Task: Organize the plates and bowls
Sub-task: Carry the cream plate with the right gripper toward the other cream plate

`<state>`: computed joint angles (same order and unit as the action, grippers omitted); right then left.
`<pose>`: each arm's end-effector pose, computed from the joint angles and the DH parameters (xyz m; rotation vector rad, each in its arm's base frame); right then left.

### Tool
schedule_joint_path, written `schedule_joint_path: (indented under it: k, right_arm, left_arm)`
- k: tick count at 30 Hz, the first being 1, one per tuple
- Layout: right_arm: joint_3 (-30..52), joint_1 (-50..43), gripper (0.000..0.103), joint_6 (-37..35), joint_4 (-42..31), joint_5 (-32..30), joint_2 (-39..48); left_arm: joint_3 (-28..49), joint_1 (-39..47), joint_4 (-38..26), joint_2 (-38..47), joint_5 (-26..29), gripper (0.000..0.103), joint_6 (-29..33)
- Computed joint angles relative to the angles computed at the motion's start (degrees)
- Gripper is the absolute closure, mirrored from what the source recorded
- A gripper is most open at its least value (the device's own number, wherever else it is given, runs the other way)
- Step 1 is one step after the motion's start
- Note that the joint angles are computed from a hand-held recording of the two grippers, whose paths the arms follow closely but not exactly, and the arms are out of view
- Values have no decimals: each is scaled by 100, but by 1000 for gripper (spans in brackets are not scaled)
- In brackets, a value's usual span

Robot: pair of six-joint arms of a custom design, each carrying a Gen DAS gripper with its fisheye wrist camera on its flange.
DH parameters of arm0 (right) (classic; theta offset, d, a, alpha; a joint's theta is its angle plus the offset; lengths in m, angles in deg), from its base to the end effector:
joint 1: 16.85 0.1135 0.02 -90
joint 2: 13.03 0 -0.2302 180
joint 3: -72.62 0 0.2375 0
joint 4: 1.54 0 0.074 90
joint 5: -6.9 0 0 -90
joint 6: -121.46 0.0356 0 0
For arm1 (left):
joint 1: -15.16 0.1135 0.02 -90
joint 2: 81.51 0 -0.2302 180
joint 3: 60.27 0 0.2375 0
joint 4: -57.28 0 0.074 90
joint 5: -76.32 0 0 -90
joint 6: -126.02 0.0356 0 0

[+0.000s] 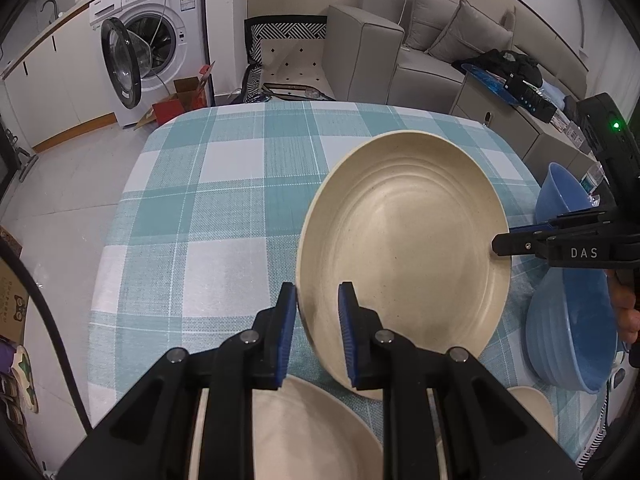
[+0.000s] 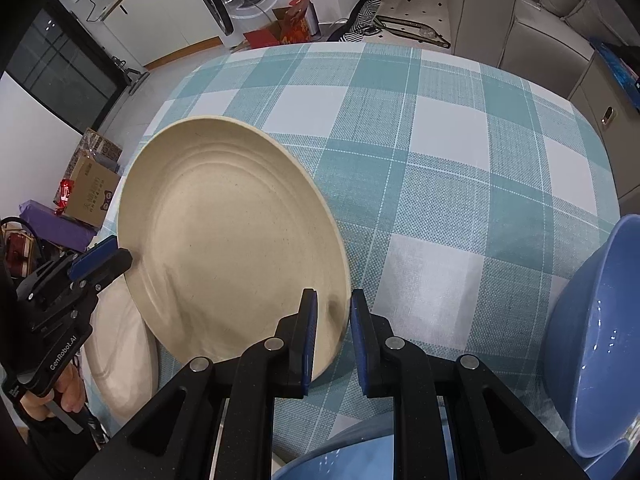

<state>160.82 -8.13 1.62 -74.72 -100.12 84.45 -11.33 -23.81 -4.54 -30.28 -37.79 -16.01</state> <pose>0.2935 0.0556 0.1963 -0.9956 2.7586 0.3960 0.1333 -0.0891 0.1877 -0.4114 2.5010 -0.0361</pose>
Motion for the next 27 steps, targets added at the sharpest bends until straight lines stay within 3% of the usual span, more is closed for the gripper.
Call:
schedule_joint_path:
  k: [14, 27]
  right_arm:
    - [178, -124, 86, -16, -312, -251, 25]
    - [101, -160, 86, -153, -645, -430, -629]
  left_arm:
    - [15, -56, -139, -204, 36, 84, -112]
    - [388, -822, -1068, -571, -568, 84, -795]
